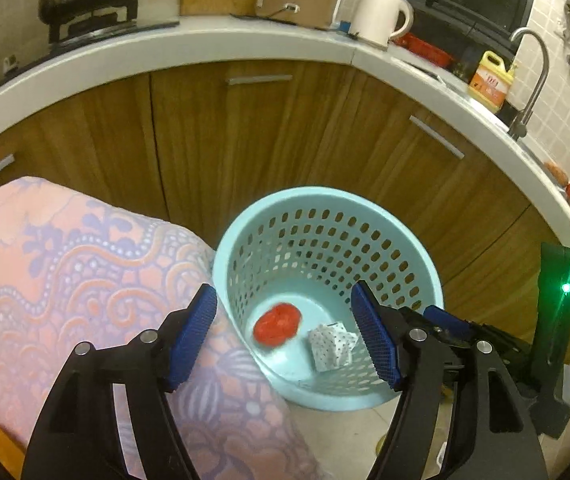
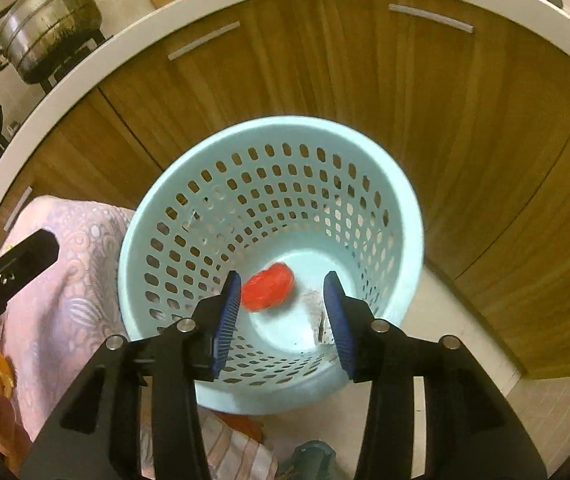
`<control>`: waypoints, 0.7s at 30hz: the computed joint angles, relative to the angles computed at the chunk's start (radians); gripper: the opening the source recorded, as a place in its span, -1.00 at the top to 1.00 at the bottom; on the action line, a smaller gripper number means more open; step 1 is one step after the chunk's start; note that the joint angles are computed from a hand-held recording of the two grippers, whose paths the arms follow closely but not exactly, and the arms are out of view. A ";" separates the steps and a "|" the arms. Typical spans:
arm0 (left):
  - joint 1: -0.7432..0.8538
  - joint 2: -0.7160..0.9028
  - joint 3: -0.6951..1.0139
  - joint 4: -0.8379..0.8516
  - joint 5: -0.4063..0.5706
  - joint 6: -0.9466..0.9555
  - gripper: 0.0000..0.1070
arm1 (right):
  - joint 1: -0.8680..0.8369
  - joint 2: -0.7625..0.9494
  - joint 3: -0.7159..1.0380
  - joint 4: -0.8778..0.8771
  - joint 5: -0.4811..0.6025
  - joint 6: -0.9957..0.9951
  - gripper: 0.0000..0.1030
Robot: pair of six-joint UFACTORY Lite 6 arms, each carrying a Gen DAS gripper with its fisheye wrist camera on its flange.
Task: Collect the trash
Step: 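Move both open tools back over the table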
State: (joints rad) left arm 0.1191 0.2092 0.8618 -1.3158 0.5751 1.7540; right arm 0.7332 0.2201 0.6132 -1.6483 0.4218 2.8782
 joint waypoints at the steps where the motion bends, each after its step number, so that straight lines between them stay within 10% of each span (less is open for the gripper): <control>1: 0.023 -0.026 -0.015 0.006 0.025 0.007 -0.27 | 0.021 -0.025 -0.010 0.037 0.018 -0.020 0.23; 21: 0.827 -0.308 -0.005 0.202 0.653 0.173 -0.49 | 0.449 0.043 0.470 0.477 0.459 -0.496 0.23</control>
State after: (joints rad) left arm 0.9463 -0.0984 0.8564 -1.1140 1.2285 1.9268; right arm 1.1825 0.2630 1.0835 -1.1714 0.8812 2.3826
